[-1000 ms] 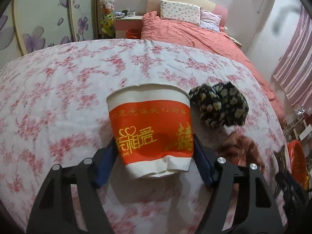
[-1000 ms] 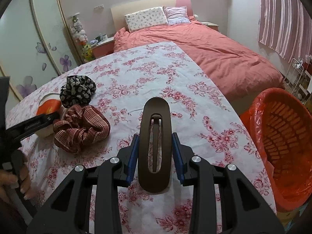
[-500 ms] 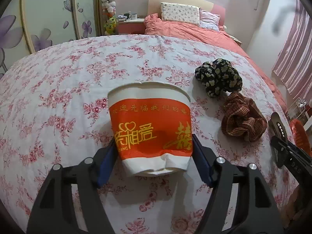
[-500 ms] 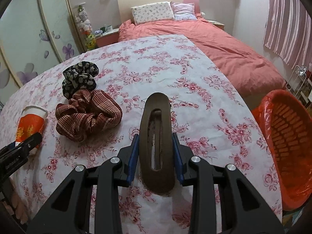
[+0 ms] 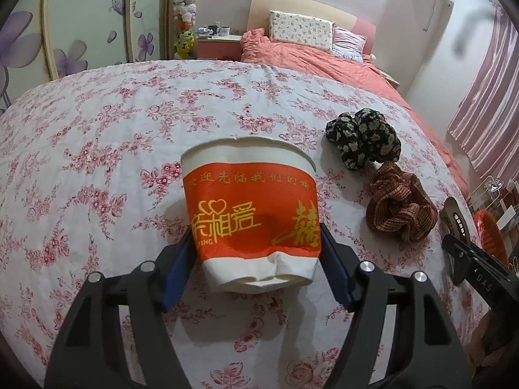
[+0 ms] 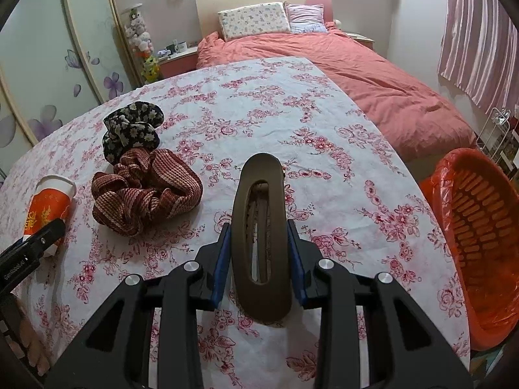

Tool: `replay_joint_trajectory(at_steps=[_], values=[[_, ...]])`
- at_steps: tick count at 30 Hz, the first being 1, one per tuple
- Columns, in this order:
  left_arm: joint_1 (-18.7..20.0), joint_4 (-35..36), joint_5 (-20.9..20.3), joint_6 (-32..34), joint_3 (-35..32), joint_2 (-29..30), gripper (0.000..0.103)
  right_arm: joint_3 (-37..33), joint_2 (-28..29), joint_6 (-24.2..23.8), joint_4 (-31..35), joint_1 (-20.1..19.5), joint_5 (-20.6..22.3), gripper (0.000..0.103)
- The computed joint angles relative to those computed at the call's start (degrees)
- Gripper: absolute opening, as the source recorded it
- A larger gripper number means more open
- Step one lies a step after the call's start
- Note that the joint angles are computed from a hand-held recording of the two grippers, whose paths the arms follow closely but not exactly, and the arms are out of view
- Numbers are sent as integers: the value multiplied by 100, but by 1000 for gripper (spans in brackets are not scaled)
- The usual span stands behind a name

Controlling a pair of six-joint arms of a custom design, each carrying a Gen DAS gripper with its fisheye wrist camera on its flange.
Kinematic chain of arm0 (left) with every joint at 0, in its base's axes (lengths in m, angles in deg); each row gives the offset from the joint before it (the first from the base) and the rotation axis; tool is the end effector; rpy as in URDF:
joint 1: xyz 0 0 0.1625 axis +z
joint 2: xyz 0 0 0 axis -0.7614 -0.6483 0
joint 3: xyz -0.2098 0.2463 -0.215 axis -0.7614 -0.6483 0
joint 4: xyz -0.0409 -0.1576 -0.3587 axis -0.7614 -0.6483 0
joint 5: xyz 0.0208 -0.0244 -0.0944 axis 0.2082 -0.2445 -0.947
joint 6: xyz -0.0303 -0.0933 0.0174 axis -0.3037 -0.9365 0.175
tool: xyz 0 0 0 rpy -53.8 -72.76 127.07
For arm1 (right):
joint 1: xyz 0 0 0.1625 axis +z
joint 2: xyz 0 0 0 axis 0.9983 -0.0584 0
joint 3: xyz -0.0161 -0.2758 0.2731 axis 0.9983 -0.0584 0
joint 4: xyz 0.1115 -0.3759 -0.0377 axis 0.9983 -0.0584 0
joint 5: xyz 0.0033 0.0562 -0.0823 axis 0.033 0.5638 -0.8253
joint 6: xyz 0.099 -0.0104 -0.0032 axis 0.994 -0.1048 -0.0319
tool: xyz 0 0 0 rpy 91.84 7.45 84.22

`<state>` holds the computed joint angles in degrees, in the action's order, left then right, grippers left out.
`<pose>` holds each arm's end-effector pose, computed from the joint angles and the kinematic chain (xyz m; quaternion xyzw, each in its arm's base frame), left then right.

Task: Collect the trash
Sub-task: 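Grasp the orange paper cup with the left gripper while the right gripper holds the clip, then carry the cup and clip to the orange basket and release both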

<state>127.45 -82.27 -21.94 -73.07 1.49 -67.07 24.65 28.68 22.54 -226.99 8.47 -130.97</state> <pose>0.0306 -0.7644 0.1429 0.1138 0.8971 -0.3117 0.2918 0.1335 -0.6790 -0.0245 0.0498 -0.8692 0.3553 0.3402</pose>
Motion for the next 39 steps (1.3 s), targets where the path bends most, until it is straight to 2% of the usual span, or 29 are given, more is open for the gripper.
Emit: replay_joint_trajectory(at_steps=[32,39], values=[[-9,-5,-32,-8,21,-8,71,77,-45,127,-3,0,146,34],[-67,192,193,55,-244,163,75,-121,53,22,102,27,30,39]])
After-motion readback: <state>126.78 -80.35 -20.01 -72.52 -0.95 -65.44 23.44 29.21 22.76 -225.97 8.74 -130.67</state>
